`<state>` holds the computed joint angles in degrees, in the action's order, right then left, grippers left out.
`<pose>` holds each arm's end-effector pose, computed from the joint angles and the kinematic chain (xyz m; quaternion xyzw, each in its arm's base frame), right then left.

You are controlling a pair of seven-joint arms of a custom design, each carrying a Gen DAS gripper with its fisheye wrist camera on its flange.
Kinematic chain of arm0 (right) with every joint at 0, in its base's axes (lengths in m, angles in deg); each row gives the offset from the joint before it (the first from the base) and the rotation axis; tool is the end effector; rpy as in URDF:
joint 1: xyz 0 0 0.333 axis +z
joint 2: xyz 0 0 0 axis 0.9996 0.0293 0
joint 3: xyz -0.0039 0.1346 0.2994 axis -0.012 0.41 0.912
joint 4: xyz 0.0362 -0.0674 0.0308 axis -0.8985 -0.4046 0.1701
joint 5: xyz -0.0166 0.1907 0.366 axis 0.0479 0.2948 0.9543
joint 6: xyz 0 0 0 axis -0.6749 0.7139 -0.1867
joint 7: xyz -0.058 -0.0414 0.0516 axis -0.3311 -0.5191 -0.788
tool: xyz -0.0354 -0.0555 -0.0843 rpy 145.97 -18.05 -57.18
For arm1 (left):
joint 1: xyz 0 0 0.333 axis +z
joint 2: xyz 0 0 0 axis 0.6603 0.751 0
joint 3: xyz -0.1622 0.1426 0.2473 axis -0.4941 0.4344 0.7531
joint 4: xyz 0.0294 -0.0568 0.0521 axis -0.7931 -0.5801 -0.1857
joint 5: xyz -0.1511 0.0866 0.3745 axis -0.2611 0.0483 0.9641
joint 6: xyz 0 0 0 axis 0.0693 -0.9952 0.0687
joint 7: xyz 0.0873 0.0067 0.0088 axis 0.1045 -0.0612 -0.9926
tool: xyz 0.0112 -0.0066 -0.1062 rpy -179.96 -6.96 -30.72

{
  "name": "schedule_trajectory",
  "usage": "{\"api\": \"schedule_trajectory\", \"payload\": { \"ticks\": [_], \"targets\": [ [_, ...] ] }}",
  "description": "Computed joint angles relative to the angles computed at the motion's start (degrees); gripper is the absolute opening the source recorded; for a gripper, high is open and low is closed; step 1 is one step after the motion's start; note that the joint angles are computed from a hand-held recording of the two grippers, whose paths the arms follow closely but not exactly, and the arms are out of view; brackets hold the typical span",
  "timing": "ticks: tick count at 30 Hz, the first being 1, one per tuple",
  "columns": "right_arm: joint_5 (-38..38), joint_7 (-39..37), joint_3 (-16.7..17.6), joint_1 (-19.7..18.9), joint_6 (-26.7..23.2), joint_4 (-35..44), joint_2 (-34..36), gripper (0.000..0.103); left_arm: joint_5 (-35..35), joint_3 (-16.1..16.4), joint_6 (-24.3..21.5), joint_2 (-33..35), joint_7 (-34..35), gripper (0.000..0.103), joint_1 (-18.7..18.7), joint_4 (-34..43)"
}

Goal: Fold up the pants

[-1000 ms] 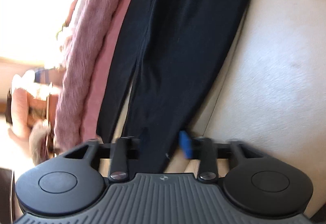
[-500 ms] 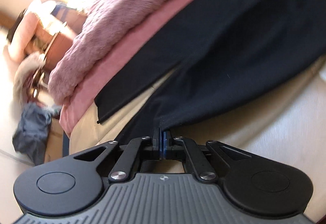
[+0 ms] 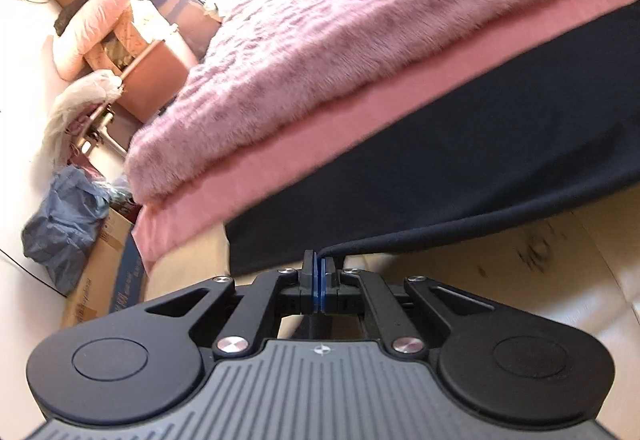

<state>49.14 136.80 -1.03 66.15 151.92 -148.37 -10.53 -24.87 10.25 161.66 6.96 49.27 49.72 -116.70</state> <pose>0.4130 0.0495 0.4822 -0.8580 0.2491 -0.4491 0.0072 0.4271 -0.0048 0.5507 -0.5405 0.7342 -0.0663 0.4055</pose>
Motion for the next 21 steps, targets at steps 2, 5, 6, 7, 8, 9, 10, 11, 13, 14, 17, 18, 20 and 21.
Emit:
{"api": "schedule_trajectory", "payload": {
  "ticks": [2, 5, 6, 7, 8, 9, 10, 11, 13, 14, 17, 18, 20, 21],
  "targets": [
    [-0.04, 1.79, 2.33, -3.00, -0.01, 4.82, 3.80, 0.000, 1.99, -1.64, -0.26, 4.10, -1.32, 0.001, 1.85, 4.02],
    [-3.72, 6.42, 7.94, -9.50, -1.01, 13.29, 10.73, 0.000, 4.12, -2.89, -2.34, 10.89, -3.69, 0.001, 2.80, 10.71],
    [-5.92, 8.62, 10.69, -12.45, -1.82, 16.65, 13.49, 0.000, 4.27, -2.74, -3.14, 13.64, -4.05, 0.001, 2.56, 13.33],
    [-8.29, 10.70, 13.08, -14.88, -2.86, 19.57, 15.98, 0.000, 4.35, -2.37, -3.56, 15.76, -4.27, 0.001, 2.14, 15.28],
    [-12.00, 13.66, 16.52, -18.22, -4.55, 23.44, 19.42, 0.000, 4.41, -2.09, -4.20, 18.30, -4.57, 0.001, 1.76, 17.64],
    [-15.60, 16.48, 18.91, -20.28, -6.47, 26.64, 22.48, 0.000, 4.34, -1.83, -5.28, 20.69, -4.87, 0.001, 1.29, 19.91],
    [-19.87, 19.80, 21.12, -21.95, -8.48, 29.69, 25.67, 0.000, 4.56, -1.54, -6.03, 23.38, -5.15, 0.001, 0.87, 22.37],
    [-25.52, 23.81, 23.44, -23.14, -11.91, 33.91, 30.35, 0.000, 4.99, -1.26, -6.75, 25.51, -5.61, 0.001, 0.40, 24.23],
    [-32.73, 28.69, 24.14, -21.33, -17.86, 40.00, 37.73, 0.000, 4.58, -0.51, -8.43, 29.66, -5.86, 0.001, -0.78, 27.85],
    [-34.70, 29.91, 23.77, -19.47, -20.92, 43.03, 41.54, 0.000, 4.29, -0.08, -9.07, 31.61, -5.79, 0.001, -1.31, 29.42],
    [-38.98, 30.69, 20.85, -13.16, -27.92, 50.83, 51.05, 0.000, 5.17, 1.10, -10.17, 35.96, -6.49, 0.001, -2.56, 32.45],
    [-39.49, 30.63, 19.79, -11.46, -29.26, 52.53, 53.08, 0.000, 5.21, 1.45, -10.26, 37.03, -6.59, 0.001, -2.91, 33.05],
    [-39.55, 30.30, 17.81, -8.56, -31.22, 55.57, 56.48, 0.000, 5.58, 2.07, -10.32, 38.73, -6.63, 0.001, -3.46, 33.87],
    [-39.32, 30.10, 16.94, -7.42, -31.75, 56.61, 57.59, 0.000, 5.45, 2.26, -10.65, 39.54, -6.43, 0.001, -3.73, 34.32]
  ]
}}
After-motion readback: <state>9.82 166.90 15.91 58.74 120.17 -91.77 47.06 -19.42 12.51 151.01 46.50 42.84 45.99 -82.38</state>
